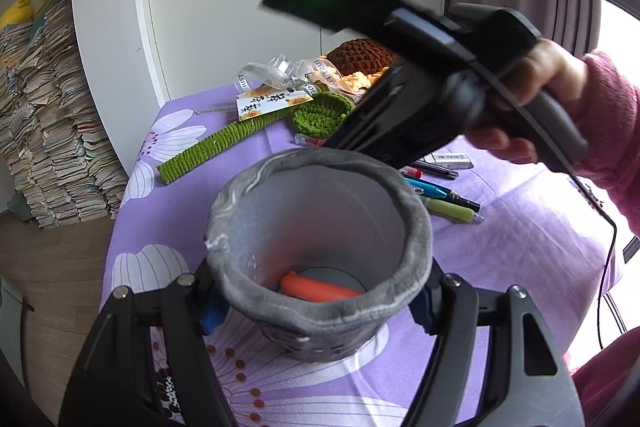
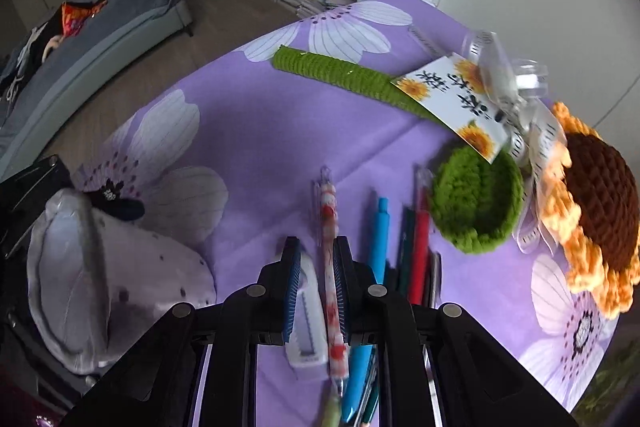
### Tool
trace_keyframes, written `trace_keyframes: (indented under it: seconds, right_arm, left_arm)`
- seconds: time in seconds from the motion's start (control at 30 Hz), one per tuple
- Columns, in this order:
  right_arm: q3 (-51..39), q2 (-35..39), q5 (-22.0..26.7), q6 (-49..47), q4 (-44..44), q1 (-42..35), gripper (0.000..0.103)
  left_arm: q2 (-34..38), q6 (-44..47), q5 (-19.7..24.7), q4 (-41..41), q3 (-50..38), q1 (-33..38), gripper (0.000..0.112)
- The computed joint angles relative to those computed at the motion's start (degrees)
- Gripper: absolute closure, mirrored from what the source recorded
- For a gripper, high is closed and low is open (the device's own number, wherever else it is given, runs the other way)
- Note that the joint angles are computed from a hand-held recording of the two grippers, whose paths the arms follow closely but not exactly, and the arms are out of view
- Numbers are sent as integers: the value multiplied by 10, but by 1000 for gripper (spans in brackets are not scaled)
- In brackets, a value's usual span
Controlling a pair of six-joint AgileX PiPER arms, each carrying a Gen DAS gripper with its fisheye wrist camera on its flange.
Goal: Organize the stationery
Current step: 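Grasp the pink-checked pen with the right gripper, then lower the pink-checked pen into the cup and open the right gripper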
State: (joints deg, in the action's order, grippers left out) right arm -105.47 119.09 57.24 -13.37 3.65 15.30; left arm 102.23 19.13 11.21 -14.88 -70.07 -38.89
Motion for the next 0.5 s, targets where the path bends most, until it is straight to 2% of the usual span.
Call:
trace_keyframes:
  seconds: [0.13, 0.2, 0.23, 0.37, 0.5]
  right_arm:
    - [-102, 70, 67, 7, -40, 13, 88]
    - [-121, 82, 76, -1, -10, 3, 88]
    - [-135, 90, 89, 5, -2, -1, 92]
    - [-57, 27, 19, 34, -9, 1, 92]
    - [83, -121, -94, 0, 93, -25, 92]
  left_arm:
    - [-2, 11, 3, -11, 1, 2, 43]
    - [0, 11, 4, -9, -3, 2, 43]
    - [0, 13, 2, -10, -2, 1, 43]
    - [-1, 39, -2, -38, 3, 3, 43]
    - [-1, 18, -2, -16, 3, 0, 43]
